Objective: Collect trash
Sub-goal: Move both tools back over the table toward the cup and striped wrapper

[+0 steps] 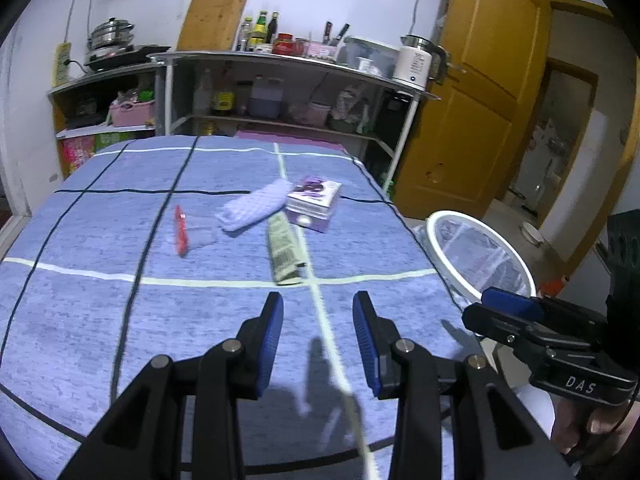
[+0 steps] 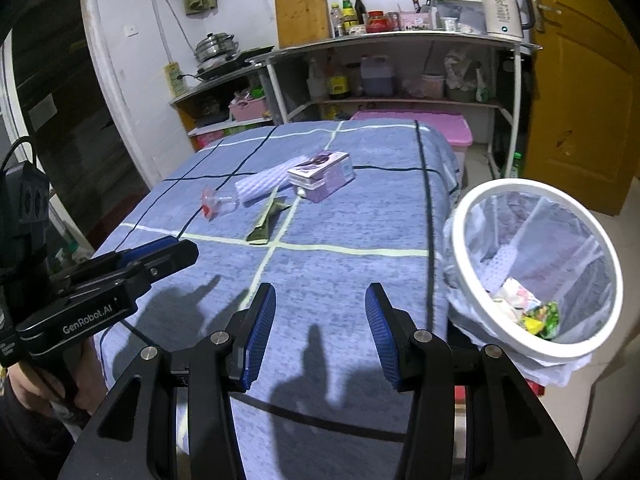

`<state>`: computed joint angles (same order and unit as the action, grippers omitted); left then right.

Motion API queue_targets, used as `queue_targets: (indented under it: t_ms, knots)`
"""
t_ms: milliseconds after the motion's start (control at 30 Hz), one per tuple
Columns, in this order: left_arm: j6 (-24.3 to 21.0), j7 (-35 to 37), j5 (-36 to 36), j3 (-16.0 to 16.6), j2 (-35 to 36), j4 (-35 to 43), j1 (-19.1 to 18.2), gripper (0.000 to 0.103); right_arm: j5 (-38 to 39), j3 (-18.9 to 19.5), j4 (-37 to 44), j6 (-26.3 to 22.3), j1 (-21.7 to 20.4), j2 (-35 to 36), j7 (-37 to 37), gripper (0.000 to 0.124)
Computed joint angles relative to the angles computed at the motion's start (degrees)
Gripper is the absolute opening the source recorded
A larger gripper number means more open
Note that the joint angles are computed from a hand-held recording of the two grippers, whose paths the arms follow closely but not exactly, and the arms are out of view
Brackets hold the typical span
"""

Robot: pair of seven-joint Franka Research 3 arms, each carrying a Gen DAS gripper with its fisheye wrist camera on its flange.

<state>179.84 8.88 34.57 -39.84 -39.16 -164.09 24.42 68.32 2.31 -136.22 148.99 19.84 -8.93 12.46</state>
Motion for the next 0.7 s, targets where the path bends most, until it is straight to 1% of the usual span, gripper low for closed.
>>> queue_targets:
  t_ms: [233, 367, 533, 700]
  knots:
    - [-0.8, 0.1, 0.0, 2.3, -1.3, -2.0, 0.8, 0.038, -0.3, 1.3, 2.3, 0.0, 1.0, 2.3, 1.6, 0.048]
    - [-1.2, 0.5, 0.5, 3.5, -0.7, -2.2, 2.2, 0.038, -0.8, 2.3, 4.4, 0.3, 1.7, 4.3, 2.5, 0.048]
    - [0.0, 2.3, 1.6, 4.5, 1.6, -1.6, 5.9, 0.038, -2.5, 3.7, 7.4, 0.4, 2.4, 7.6, 4.8, 0.048]
    - [1.5, 5.8, 2.6, 4.9, 5.7, 0.2, 10.6, 0.038, -4.9, 5.1, 10.9, 0.9, 2.8, 11.3, 7.6, 0.048]
